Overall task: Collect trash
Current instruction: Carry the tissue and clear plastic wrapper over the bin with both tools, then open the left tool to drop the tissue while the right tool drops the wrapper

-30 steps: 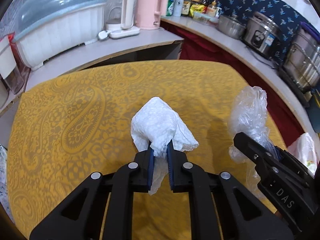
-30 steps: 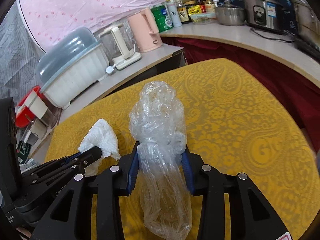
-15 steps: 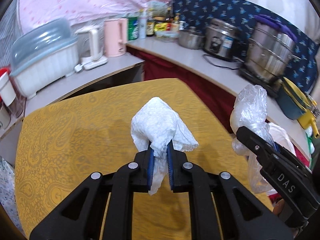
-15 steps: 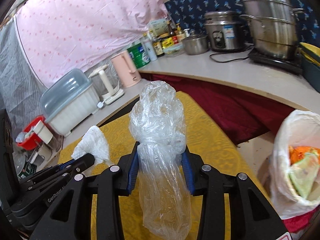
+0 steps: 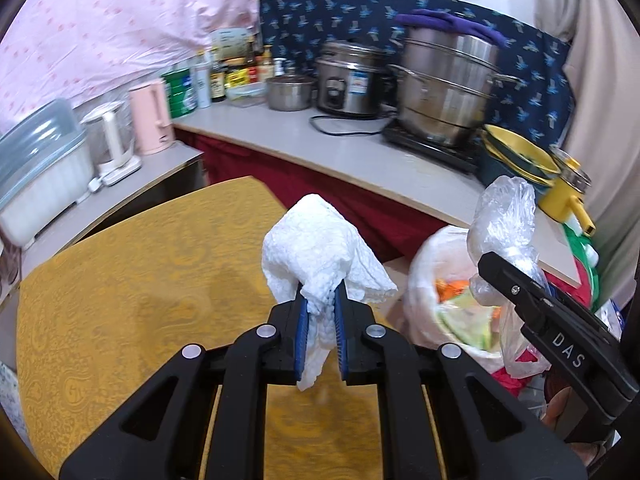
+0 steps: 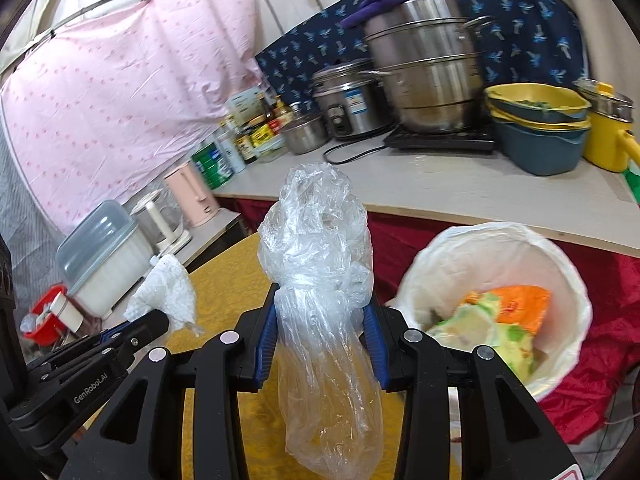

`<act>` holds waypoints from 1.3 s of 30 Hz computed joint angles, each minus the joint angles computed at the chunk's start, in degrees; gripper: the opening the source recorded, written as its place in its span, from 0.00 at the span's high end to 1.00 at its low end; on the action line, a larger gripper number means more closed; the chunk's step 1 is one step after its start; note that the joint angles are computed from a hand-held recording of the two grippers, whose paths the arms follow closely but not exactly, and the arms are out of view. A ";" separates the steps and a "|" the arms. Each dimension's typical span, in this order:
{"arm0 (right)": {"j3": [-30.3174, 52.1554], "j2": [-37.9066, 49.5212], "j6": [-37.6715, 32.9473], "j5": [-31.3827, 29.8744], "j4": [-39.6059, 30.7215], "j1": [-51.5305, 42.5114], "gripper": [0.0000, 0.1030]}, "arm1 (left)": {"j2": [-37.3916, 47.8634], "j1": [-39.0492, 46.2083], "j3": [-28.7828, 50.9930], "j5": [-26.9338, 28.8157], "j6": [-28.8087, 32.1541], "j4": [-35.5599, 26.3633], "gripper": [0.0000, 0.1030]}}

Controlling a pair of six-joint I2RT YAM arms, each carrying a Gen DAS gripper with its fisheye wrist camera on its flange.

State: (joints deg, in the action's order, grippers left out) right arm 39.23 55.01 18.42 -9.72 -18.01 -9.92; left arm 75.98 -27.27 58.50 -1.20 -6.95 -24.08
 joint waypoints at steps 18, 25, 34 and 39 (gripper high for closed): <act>-2.94 -1.89 -13.62 -20.68 -4.72 -34.85 0.64 | 9.63 -19.75 7.30 -8.77 -4.80 0.53 0.89; -2.92 2.92 -16.49 -23.28 -2.74 -40.42 0.64 | 15.44 -21.86 11.05 -8.49 -5.07 0.83 0.89; -2.67 11.66 -16.05 -21.58 3.65 -39.62 0.64 | 25.70 -22.91 18.33 -6.89 -3.96 0.89 0.89; -1.08 18.90 -15.62 -19.47 8.20 -37.68 0.64 | 34.01 -22.75 25.91 -5.45 -2.78 -0.29 0.88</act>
State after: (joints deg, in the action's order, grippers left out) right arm 38.15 73.90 2.80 -29.18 -9.82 -47.59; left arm 109.98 -50.03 84.42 -6.64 -9.73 -24.37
